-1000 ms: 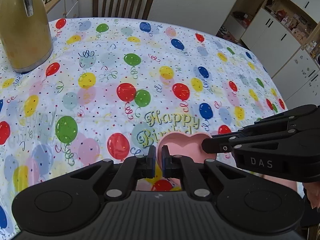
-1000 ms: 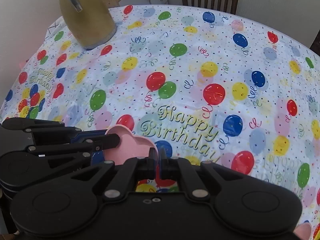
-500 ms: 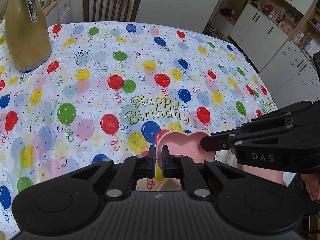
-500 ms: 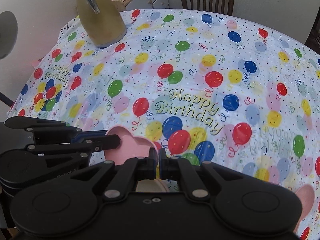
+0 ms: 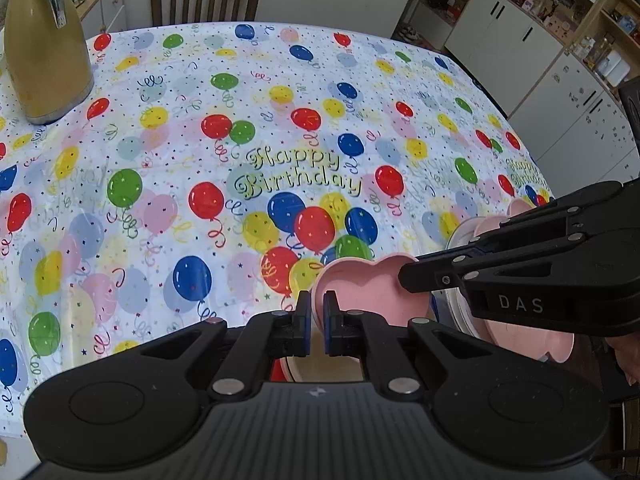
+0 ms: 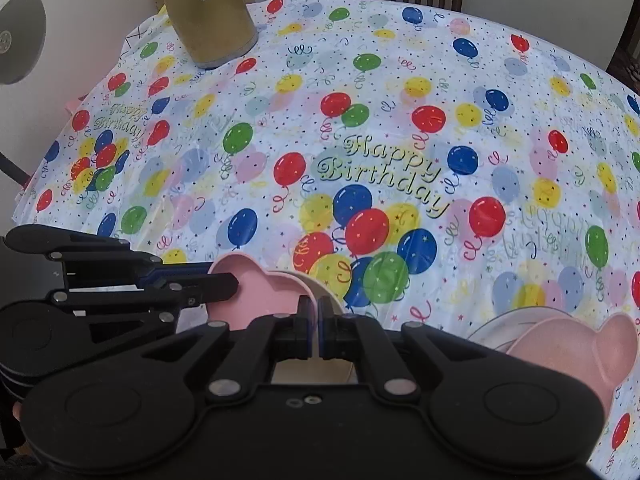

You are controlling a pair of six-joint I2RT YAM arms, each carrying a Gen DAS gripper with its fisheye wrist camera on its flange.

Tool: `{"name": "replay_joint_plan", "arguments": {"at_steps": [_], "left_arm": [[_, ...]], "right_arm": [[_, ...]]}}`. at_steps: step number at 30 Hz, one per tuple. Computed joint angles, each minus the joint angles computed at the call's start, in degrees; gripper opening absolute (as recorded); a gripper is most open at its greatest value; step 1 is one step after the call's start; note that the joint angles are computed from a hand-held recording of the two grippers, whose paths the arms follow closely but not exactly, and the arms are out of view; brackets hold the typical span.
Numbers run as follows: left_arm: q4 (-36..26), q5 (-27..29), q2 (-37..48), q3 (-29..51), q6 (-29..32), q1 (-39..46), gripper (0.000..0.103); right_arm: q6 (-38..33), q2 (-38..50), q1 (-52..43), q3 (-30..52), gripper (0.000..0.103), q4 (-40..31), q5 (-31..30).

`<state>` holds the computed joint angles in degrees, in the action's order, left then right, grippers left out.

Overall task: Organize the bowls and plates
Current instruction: 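Lift the heart dish with both grippers and carry it over the nested bowls, then lower the heart dish into the cream bowl and open both grippers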

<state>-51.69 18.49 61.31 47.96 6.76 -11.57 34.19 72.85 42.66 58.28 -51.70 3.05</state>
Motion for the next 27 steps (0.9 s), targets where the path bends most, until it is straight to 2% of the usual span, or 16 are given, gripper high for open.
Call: {"name": "replay_joint_plan", "arguments": {"at_steps": [10,27], "left_arm": [[-0.7,-1.2,-2.0,-3.2,0.4,-2.0,0.005],[3.4,-6.2,2.2,-5.6,-0.8,-7.5,0.005]], "right_arm": [[3.1,-0.7,2.9,-2.6,0.002,0.0,0.7],[2.9,2.9,3.9,-5.2,0.002,2.1,1.6]]}}
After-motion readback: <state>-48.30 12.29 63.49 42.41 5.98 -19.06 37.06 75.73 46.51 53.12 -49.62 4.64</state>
